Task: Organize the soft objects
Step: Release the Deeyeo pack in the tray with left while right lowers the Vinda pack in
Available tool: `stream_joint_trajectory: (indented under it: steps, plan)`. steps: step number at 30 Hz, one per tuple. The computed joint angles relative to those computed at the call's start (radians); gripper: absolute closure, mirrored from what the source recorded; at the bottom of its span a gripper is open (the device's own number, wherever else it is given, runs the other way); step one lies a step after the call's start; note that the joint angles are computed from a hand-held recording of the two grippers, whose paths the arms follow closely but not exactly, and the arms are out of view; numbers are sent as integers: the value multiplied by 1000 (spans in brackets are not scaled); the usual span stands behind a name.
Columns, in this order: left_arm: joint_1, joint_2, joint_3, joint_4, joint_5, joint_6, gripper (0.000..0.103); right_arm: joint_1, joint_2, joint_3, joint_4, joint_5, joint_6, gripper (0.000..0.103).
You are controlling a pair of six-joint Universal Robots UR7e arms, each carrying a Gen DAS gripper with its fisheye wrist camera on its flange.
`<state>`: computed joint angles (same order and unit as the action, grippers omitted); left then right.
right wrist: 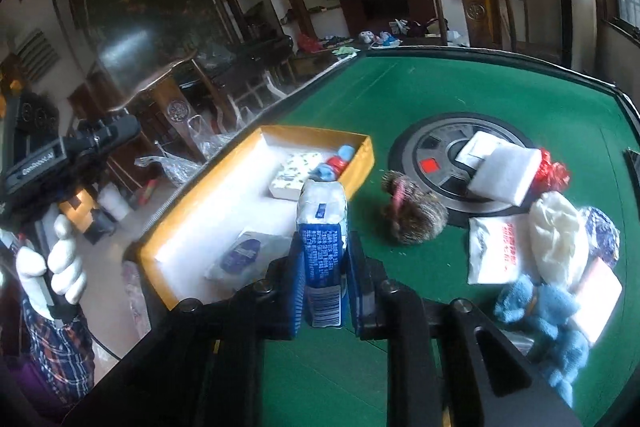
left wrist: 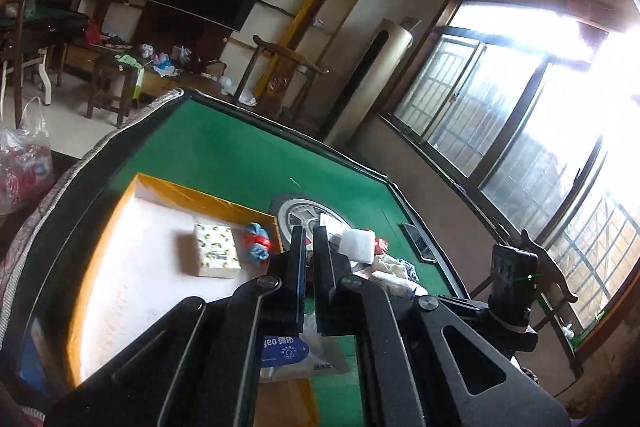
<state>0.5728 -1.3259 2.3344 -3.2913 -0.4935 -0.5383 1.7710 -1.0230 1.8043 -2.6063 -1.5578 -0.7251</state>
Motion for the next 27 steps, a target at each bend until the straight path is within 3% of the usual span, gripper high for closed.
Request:
stream_joint_trajectory:
  steps: [7,14,19,21,23,27]
  plan:
    - [48,-29,67,-5,26,-125,99,86,132,-110,101,26,67,86]
    - [66,-116,117,268,78,-378,66,164,388,-337,231,-55,184,86]
    - [65,-169,157,339,68,-444,64,198,526,-468,255,-121,238,85]
    - [61,-191,165,394,80,-486,53,203,559,-507,270,-135,246,78]
    - [56,-219,173,454,93,-539,47,213,548,-479,193,-180,235,59]
    - [33,-268,186,597,123,-657,45,216,453,-378,139,-186,138,50]
